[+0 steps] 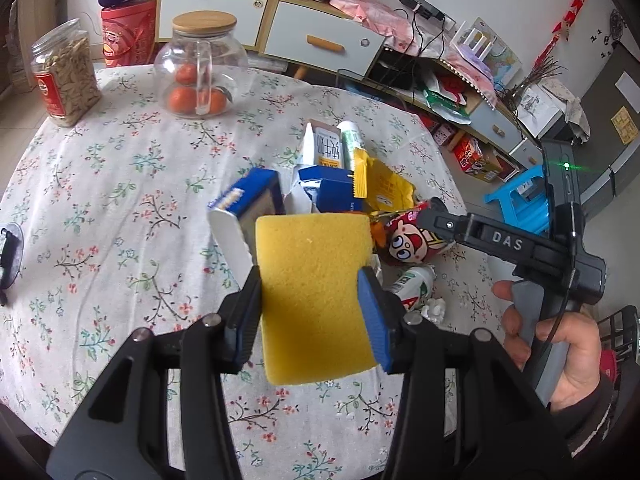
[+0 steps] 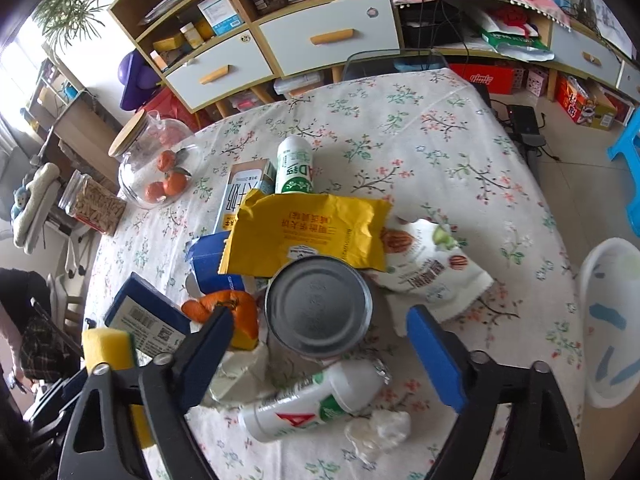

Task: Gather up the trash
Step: 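Grasp the yellow sponge with the left tool while the right tool grasps the tin can, then carry the tin can over the white bucket and open the right tool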

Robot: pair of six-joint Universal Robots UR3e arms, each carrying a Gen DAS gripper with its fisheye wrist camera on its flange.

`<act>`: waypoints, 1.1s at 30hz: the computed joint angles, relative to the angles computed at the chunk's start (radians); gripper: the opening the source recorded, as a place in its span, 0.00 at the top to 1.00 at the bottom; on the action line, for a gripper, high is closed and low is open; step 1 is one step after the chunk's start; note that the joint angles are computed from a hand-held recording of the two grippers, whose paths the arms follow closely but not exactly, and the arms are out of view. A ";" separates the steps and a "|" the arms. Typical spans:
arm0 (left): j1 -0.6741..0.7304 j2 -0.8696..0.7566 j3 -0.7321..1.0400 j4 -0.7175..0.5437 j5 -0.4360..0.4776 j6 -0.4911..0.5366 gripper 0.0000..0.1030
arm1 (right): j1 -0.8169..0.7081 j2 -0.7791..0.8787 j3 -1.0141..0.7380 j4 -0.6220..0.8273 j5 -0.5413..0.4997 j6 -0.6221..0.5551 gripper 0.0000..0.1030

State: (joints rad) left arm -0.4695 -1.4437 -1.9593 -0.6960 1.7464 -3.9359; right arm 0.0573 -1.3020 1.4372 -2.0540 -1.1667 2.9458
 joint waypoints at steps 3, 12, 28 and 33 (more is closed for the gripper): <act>-0.012 0.005 0.003 -0.010 0.018 -0.004 0.53 | -0.014 0.021 -0.010 0.019 0.028 -0.003 0.48; -0.052 -0.050 0.060 0.013 0.047 -0.002 0.53 | -0.166 -0.139 0.060 0.107 0.161 -0.117 0.50; -0.143 -0.500 0.534 0.036 -0.022 0.059 0.53 | -0.664 -0.212 0.064 0.232 0.119 -0.319 0.50; -0.168 -0.638 0.697 0.019 -0.043 0.062 0.53 | -0.707 -0.090 0.021 0.188 0.041 -0.277 0.50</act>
State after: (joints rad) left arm -0.6376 -2.0817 -1.2624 -0.6774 1.7037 -3.8742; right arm -0.6499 -1.3920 1.4580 -1.8663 -1.1258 2.6688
